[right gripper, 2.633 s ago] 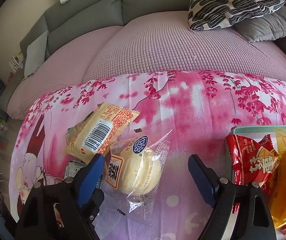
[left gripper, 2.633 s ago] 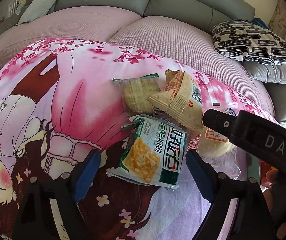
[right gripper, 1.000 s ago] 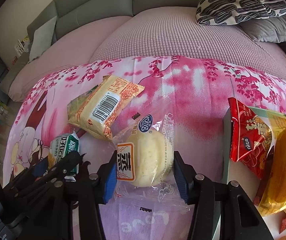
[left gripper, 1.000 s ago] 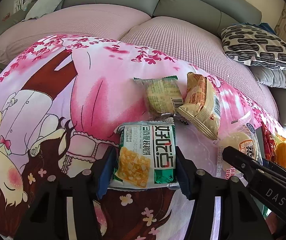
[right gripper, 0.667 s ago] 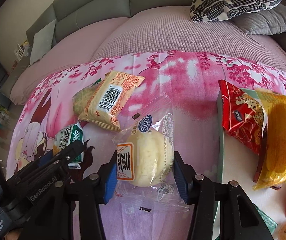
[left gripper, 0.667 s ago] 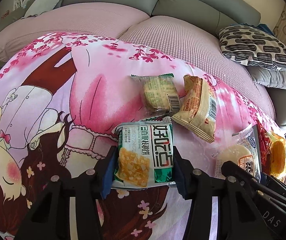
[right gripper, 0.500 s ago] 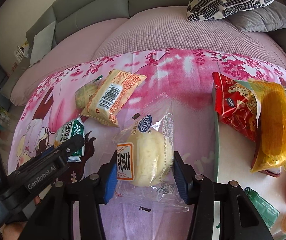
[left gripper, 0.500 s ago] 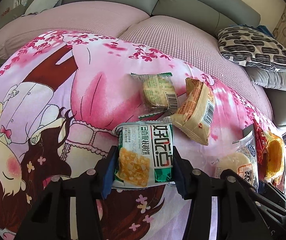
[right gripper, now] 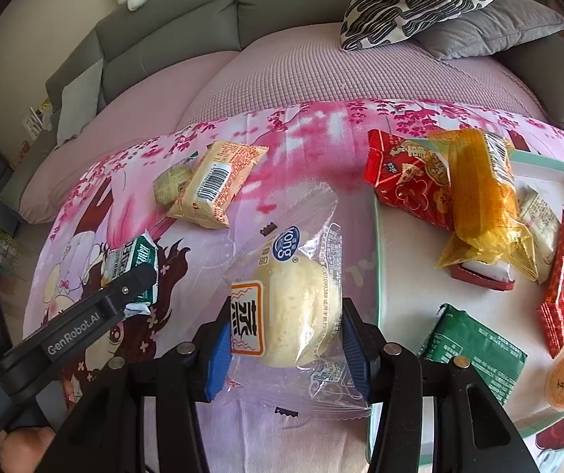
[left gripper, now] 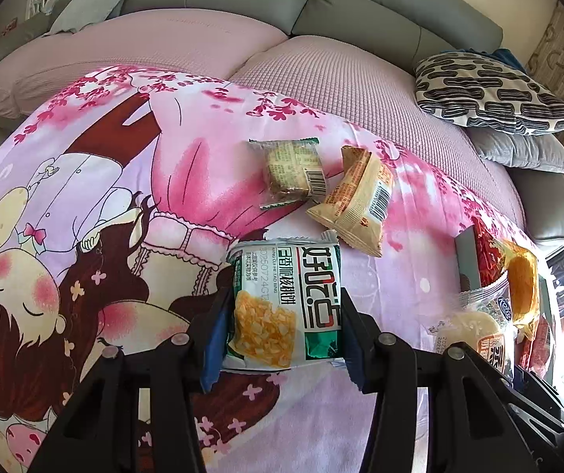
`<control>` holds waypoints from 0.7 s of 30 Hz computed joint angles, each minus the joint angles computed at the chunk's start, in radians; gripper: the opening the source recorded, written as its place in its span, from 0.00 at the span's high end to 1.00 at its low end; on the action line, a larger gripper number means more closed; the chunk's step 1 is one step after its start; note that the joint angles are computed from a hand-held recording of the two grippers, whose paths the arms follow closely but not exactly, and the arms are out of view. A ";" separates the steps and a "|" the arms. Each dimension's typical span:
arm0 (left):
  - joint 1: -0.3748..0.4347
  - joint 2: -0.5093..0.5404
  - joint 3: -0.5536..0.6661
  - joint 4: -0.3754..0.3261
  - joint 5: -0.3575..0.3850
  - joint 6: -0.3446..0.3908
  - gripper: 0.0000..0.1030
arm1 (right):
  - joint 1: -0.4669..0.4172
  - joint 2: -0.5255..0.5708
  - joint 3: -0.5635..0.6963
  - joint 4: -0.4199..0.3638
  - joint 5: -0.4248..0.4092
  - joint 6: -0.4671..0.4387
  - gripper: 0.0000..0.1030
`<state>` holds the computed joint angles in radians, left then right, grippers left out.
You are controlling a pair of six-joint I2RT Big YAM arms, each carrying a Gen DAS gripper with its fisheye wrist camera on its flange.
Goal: Organize snacks
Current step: 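Lift both held snacks and carry them over the teal tray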
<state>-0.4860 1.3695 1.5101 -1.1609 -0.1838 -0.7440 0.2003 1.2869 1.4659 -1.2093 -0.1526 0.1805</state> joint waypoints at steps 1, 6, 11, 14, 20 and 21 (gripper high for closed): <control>-0.005 -0.002 0.000 0.000 0.000 0.001 0.50 | -0.001 -0.008 -0.003 -0.002 0.007 0.001 0.49; -0.030 -0.006 0.014 -0.002 -0.016 0.007 0.50 | -0.019 -0.051 -0.026 -0.009 0.006 0.004 0.49; -0.054 -0.005 0.030 0.006 -0.008 0.018 0.50 | -0.044 -0.087 -0.052 -0.009 -0.002 -0.003 0.49; -0.070 0.002 0.047 0.009 -0.012 0.028 0.50 | -0.062 -0.096 -0.059 -0.002 -0.025 0.001 0.49; -0.109 0.027 0.091 -0.001 -0.040 0.040 0.50 | -0.099 -0.107 -0.063 0.002 -0.074 0.009 0.49; -0.116 0.032 0.098 -0.002 -0.043 0.043 0.50 | -0.106 -0.110 -0.064 0.002 -0.082 0.010 0.49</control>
<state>-0.6018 1.4011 1.6084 -1.1629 -0.2264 -0.7011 0.0940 1.1773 1.4020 -1.2074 -0.2347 0.1909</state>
